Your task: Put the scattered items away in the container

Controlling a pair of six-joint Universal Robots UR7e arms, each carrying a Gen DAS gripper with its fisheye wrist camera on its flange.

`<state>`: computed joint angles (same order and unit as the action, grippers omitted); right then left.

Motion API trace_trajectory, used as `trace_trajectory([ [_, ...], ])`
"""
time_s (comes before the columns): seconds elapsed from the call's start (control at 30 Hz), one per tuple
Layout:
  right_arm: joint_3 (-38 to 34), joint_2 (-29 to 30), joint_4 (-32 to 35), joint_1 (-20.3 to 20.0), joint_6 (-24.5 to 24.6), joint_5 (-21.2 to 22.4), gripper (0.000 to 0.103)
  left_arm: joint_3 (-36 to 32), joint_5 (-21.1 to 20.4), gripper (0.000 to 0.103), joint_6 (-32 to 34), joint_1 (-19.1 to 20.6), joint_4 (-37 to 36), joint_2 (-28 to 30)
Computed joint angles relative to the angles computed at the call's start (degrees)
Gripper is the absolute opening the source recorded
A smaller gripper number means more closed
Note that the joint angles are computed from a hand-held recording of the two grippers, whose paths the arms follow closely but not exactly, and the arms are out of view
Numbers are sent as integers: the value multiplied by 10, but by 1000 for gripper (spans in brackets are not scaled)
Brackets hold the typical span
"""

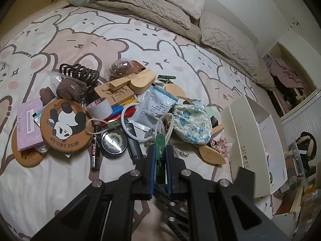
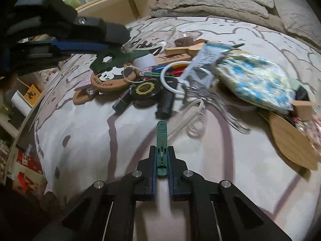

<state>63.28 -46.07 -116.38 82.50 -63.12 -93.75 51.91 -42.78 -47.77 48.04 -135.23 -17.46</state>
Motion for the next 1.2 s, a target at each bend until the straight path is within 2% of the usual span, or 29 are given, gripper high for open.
trace_trajectory([
  [0.63, -44, -26, 2, 4, -12, 48, 10, -34, 13, 10, -6, -12, 32, 16],
  [1.2, -133, -29, 28, 0, -29, 84, 10, -125, 46, 10, 11, -39, 67, 61],
])
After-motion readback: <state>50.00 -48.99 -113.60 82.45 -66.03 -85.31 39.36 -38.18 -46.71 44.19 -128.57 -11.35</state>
